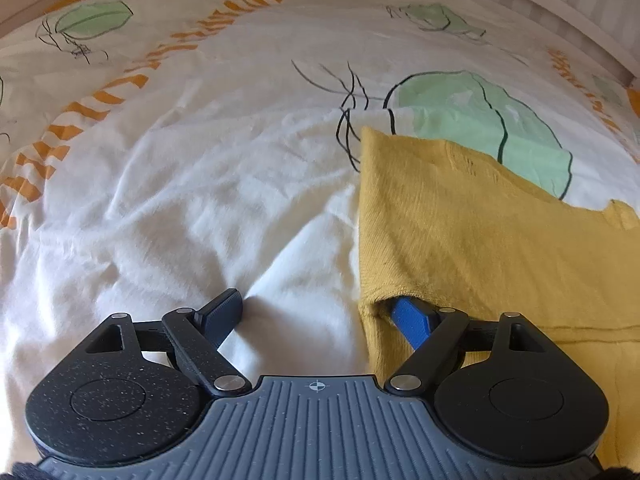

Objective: Fold small clothes

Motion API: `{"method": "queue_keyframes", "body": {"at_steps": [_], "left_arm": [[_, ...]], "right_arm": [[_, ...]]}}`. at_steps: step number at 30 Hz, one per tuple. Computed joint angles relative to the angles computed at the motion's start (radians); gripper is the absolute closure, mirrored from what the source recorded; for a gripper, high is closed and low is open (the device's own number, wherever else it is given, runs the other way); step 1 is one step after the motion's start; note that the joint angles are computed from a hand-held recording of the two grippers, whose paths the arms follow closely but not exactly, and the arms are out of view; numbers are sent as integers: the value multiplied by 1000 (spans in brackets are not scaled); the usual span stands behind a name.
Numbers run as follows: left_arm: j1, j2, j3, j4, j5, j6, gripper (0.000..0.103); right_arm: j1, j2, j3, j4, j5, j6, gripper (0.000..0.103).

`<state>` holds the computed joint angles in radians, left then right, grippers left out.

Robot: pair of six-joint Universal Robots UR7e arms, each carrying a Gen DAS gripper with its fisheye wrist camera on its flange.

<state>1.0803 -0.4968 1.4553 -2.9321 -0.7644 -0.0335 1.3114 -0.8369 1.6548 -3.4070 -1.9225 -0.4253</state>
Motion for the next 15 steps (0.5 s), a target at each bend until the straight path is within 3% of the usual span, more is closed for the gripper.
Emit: {"method": "queue_keyframes", "body": {"at_steps": [3,9,12,14,15], "left_arm": [[4,-26,6,71,0,-60,22],[8,-47,22,85,-17,-78,22],[1,-56,41,72,-5,-89,22],[-5,-66,63,45,4,-91,22],[-7,-71,75,27,5,-90,22]], "right_arm": [[-2,-5,3,1,3,4,89],[-6,-18,15,-2,2,37,85],[-5,-35,39,-20,-4,46,69],[-5,-53,64,-36,-4,54,46],[-4,-62,80,-50,-5,58,43]]}}
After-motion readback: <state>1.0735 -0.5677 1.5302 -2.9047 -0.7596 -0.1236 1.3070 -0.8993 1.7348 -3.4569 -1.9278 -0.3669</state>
